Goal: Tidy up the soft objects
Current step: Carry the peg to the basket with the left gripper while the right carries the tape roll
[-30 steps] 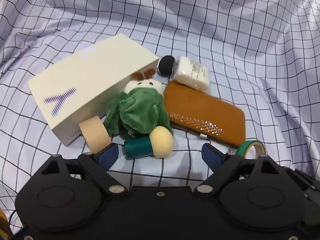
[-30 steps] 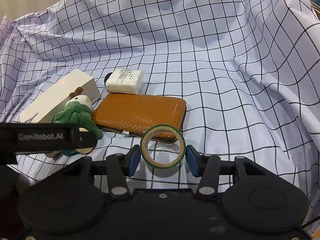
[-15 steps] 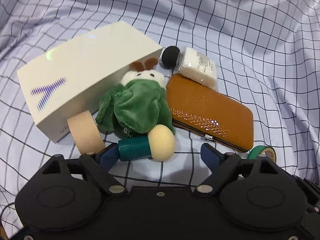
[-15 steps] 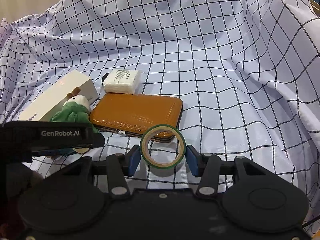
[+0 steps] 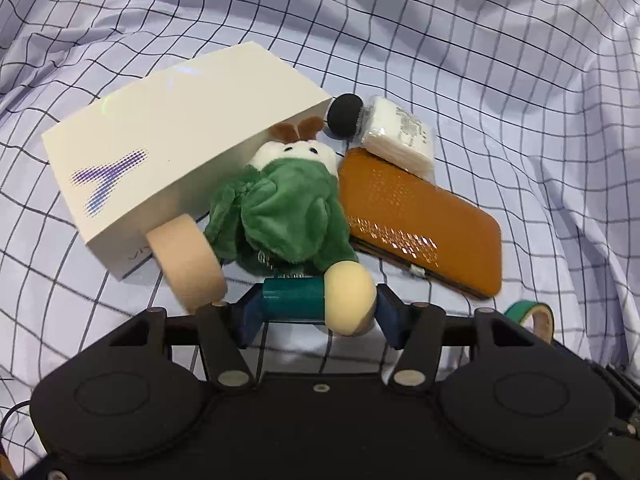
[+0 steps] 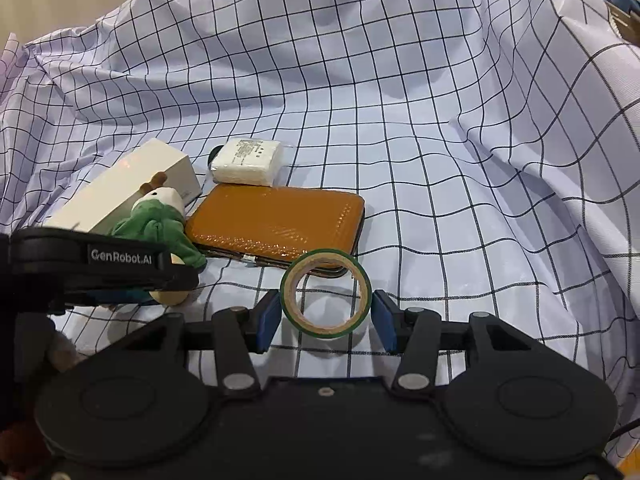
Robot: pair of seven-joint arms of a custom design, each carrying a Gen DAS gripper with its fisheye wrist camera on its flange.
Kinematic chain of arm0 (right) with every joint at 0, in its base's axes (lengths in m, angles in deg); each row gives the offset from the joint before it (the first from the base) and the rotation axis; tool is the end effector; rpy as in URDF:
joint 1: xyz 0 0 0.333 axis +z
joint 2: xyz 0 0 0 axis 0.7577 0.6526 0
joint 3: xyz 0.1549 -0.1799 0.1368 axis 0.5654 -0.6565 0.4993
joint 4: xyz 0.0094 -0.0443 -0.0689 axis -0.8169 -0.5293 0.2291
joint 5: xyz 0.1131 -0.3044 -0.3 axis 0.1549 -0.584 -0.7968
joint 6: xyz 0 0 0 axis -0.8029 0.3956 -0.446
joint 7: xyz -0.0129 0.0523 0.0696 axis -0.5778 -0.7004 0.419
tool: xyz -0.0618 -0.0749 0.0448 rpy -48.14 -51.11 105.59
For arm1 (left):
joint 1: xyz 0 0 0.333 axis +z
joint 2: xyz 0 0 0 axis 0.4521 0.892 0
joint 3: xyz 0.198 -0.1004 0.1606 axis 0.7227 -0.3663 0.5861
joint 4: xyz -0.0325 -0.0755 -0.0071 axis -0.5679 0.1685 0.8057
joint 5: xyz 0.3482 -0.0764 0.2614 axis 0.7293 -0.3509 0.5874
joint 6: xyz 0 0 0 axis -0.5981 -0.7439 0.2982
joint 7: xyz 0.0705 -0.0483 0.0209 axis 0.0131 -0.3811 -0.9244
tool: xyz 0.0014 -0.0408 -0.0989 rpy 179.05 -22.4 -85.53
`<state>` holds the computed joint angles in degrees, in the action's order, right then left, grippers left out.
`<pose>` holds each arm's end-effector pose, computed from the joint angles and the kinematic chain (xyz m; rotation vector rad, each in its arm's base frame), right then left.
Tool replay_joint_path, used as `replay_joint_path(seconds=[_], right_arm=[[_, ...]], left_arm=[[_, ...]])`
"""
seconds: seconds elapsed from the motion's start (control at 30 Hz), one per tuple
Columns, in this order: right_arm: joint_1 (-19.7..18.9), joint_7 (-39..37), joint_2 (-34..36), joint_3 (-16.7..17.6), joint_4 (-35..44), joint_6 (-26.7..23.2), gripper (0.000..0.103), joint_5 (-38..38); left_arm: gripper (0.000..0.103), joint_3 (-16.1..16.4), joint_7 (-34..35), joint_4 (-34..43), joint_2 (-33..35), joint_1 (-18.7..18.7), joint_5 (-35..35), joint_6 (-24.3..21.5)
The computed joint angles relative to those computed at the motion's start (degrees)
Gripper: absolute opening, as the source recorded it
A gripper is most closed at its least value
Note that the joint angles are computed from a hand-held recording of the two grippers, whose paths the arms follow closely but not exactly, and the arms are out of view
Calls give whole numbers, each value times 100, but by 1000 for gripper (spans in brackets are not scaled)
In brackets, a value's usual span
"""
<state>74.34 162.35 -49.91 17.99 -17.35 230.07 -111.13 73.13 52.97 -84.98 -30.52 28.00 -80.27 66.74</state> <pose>0.6097 0.3196 0.4381 -1.4571 2.0831 -0.6892 0.7410 -0.1110 0.4454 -1.8711 2.2632 -0.8275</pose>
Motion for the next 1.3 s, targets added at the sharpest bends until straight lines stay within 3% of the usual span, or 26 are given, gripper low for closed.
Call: replay_joint_path(seconds=[0.3,0.63,0.9,1.3], right_arm=[[132,324,-422,192,-280,-204,49,-236],[189,755,-1178,646,-1025,-218,49,-401],[241,1145,-1662,1018,-1534,-270,49,-429],[348,1622,-2089,1425,-1848,-583,49,-759]], left_arm=[[55,46,689,-1094,-1061,189,-478,33],[55,451,1483,-2749,-2586,113,-989,336],[55,787,1672,-3828,-3553,-40,-1142,648],[55,1094,1735,-4706,-4370,-218,-1159,969]])
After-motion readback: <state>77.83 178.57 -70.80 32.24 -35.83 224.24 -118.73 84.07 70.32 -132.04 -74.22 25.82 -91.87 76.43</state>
